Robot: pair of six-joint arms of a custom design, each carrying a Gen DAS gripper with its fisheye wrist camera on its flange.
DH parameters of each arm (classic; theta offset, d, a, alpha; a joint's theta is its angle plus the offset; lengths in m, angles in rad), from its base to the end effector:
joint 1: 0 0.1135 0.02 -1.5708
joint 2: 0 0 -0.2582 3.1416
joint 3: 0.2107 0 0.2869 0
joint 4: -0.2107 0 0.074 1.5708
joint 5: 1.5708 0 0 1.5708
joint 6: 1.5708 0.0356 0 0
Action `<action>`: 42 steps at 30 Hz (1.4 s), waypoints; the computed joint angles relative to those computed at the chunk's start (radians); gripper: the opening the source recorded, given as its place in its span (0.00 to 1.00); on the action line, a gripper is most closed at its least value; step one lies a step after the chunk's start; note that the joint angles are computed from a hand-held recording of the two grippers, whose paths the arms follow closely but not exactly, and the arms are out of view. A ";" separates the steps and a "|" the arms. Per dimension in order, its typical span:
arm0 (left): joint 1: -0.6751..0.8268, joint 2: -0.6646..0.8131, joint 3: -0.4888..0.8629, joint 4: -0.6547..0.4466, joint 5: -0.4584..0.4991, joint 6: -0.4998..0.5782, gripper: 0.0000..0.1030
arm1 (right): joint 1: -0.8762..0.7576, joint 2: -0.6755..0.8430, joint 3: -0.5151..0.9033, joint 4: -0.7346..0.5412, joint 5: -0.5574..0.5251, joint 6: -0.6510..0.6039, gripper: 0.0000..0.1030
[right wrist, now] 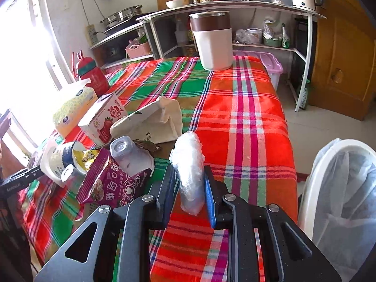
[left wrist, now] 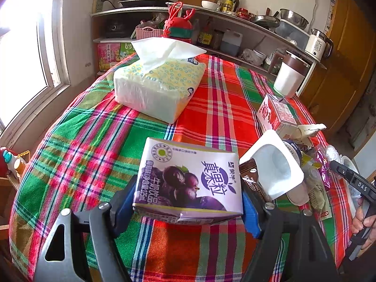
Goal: Collect trash
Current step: 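Carry carton and bag over the bin and open both tools to drop them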
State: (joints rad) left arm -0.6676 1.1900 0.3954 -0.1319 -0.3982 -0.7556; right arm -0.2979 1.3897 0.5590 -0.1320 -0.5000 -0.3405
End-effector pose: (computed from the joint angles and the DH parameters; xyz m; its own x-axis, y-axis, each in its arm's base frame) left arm 0.1873 -0.1300 0.1096 -0.7229 -0.2350 -0.6498 -0.1483 0.9713 -0.1862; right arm 0.2604 -0.0621 0.1144 -0.7381 -0.0799 -0.6699 -0.2660 0.9470 0.1801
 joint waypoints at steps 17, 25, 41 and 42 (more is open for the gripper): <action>-0.232 0.026 0.197 -0.073 -0.096 0.034 0.76 | -0.171 -0.296 -0.064 -0.173 -0.127 -0.038 0.24; -0.294 0.203 0.363 0.003 -0.054 0.096 0.76 | -0.340 -0.312 -0.017 -0.263 -0.184 -0.112 0.24; -0.400 0.657 0.833 0.016 0.109 0.226 0.76 | -0.654 -0.054 0.156 -0.283 -0.201 -0.244 0.24; -0.405 0.692 0.872 0.007 0.124 0.228 0.76 | -0.667 -0.026 0.170 -0.278 -0.192 -0.253 0.24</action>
